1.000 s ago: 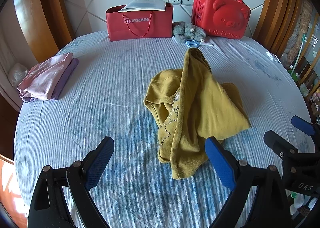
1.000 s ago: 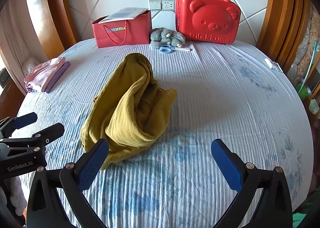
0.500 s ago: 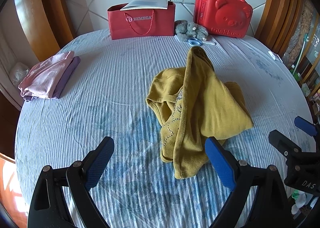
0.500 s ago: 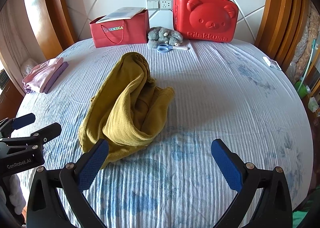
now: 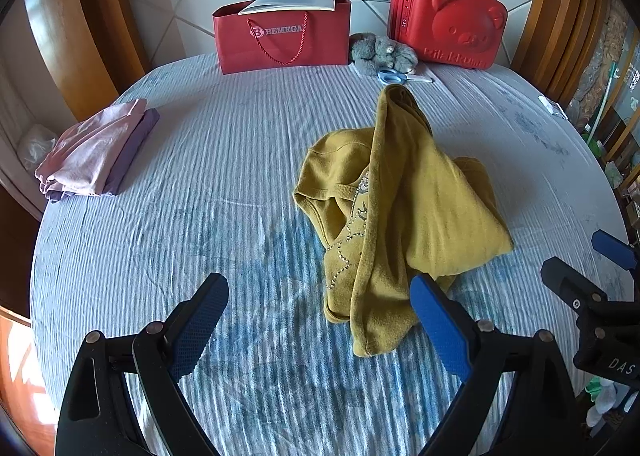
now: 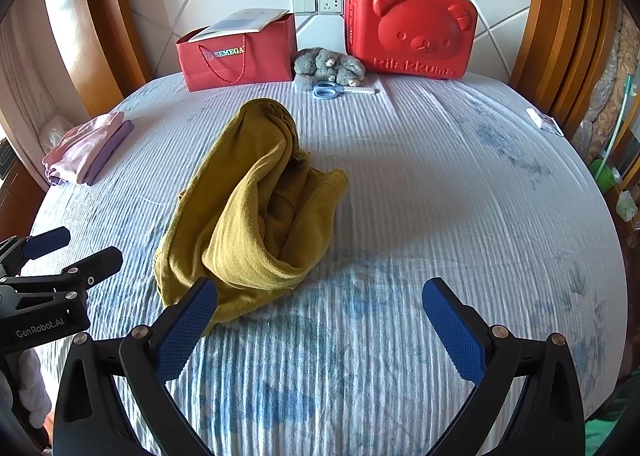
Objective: Fold clothes
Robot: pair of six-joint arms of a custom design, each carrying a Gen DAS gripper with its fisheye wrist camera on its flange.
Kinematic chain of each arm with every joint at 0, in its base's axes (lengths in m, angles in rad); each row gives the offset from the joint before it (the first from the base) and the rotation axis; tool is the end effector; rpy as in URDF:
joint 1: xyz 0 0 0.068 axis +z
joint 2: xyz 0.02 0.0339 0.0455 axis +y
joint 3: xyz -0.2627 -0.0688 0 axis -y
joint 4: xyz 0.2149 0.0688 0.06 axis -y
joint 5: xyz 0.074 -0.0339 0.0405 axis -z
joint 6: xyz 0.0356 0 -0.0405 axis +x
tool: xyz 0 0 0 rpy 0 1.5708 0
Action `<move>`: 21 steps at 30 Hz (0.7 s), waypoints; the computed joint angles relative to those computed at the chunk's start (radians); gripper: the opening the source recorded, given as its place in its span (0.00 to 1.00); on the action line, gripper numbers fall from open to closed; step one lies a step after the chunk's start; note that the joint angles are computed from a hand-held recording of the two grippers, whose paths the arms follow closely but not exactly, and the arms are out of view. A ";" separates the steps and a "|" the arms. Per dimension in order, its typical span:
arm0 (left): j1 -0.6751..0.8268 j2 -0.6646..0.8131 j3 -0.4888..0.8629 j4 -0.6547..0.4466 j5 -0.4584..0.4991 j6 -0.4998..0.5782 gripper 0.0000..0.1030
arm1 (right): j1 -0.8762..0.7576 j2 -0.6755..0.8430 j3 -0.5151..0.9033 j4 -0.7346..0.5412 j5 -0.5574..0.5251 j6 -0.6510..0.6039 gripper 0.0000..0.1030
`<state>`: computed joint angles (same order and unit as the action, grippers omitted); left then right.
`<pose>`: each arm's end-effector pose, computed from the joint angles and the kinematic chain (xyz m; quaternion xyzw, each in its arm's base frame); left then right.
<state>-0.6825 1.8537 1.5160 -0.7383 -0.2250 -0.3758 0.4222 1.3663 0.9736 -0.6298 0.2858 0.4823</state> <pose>0.2903 -0.2257 0.2555 0.1200 0.9563 -0.0289 0.2650 0.2272 0.0910 0.2516 0.0672 0.9513 -0.0062 0.3009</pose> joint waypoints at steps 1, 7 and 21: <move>0.000 0.001 0.001 -0.001 0.000 0.001 0.90 | -0.001 0.002 0.001 0.000 -0.001 -0.001 1.00; 0.017 0.014 -0.011 0.026 0.053 0.023 0.90 | -0.026 0.008 -0.012 0.037 -0.045 -0.036 0.99; 0.054 0.194 0.035 0.103 0.180 0.108 0.71 | -0.129 0.185 0.010 0.169 -0.290 -0.153 0.65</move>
<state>-0.6281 2.0476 1.5515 -0.6358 -0.0448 -0.2683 0.2932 1.5516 0.9832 -0.4610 -0.0039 0.3296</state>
